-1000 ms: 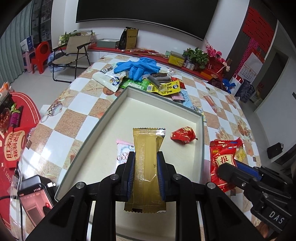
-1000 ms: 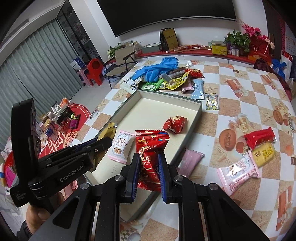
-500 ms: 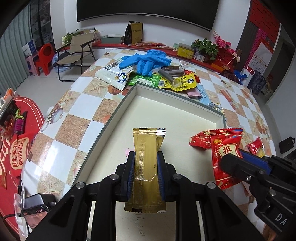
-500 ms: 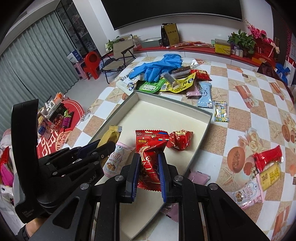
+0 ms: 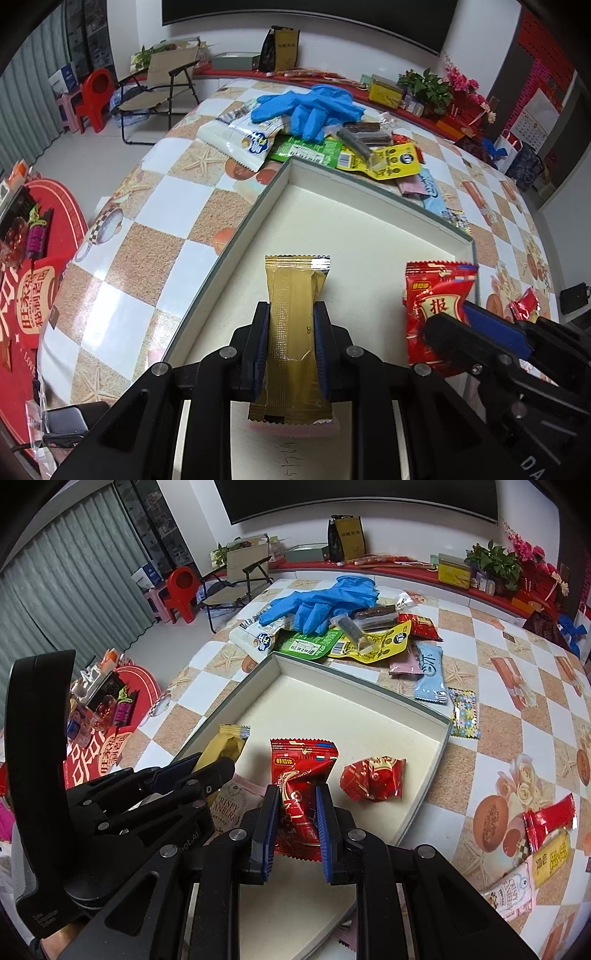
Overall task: Organize snacks
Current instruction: 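Open both grippers to drop the gold bar and red packet into the tray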
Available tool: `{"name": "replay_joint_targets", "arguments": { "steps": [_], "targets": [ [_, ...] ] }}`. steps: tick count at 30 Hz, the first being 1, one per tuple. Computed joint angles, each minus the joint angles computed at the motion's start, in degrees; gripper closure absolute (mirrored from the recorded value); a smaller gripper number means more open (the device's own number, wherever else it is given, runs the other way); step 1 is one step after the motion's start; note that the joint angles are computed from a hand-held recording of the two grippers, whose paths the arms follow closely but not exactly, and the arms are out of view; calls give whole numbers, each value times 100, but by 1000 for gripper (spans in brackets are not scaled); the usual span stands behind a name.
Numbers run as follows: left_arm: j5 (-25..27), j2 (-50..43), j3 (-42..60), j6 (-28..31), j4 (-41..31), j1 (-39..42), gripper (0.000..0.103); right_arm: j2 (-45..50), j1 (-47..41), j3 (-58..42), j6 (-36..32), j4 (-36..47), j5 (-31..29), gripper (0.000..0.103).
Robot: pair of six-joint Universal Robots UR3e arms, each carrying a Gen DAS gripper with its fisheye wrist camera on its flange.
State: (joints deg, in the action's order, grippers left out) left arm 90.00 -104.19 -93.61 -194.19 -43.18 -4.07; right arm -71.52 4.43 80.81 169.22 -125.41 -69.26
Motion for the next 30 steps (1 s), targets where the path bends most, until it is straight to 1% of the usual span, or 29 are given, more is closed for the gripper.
{"name": "replay_joint_targets", "arguments": {
  "steps": [3, 4, 5, 6, 7, 8, 9, 10, 12, 14, 15, 17, 19, 22, 24, 27, 29, 30],
  "targets": [
    [-153, 118, -185, -11, 100, 133, 68, 116, 21, -199, -4, 114, 27, 82],
    [-179, 179, -248, -26, 139, 161, 61, 120, 13, -224, 13, 115, 27, 82],
    [-179, 246, -311, -62, 185, 169, 56, 95, -11, -208, 60, 73, 32, 81],
    [-194, 336, -390, -83, 242, 181, 47, 76, -33, -195, 120, 22, 3, 81],
    [-201, 432, -468, -106, 294, 191, 43, 34, -62, -157, 174, -22, -17, 66],
    [-221, 523, -544, -107, 353, 188, 40, -14, -101, -103, 219, -81, 9, 32],
    [-216, 624, -631, -113, 419, 154, 37, -191, -199, 146, 295, -324, 69, 21],
    [-193, 706, -692, -118, 465, 90, 34, -424, -344, 471, 302, -598, 212, 14],
    [-183, 847, -807, -122, 534, -88, 33, -951, -688, 1073, 174, -869, 490, 14],
    [-210, 947, -907, -170, 600, -301, 33, -1407, -1009, 1521, 38, -916, 629, 14],
    [-222, 992, -953, -205, 625, -463, 33, -1825, -1337, 1976, -60, -976, 767, 14],
    [-227, 1011, -969, -238, 669, -800, 33, -2337, -1825, 2528, -218, -932, 993, 14],
    [-134, 921, -872, -287, 671, -1287, 33, -3108, -2570, 3329, -634, -738, 1085, 14],
    [-34, 552, -489, -420, 601, -1983, 33, -3936, -3464, 4162, -1392, -309, 872, 14],
    [45, 169, -111, -523, 528, -2409, 33, -4384, -4059, 4635, -2015, 2, 680, 14],
    [178, -572, 659, -554, 412, -2898, 33, -5095, -5011, 5349, -2891, 381, 429, 14],
    [289, -1073, 1251, -579, 241, -3074, 33, -5498, -5579, 5665, -3398, 670, 466, 13],
    [258, -1357, 1616, -571, 108, -3112, 33, -5937, -5936, 5893, -3757, 838, 627, 13]
  ]
}}
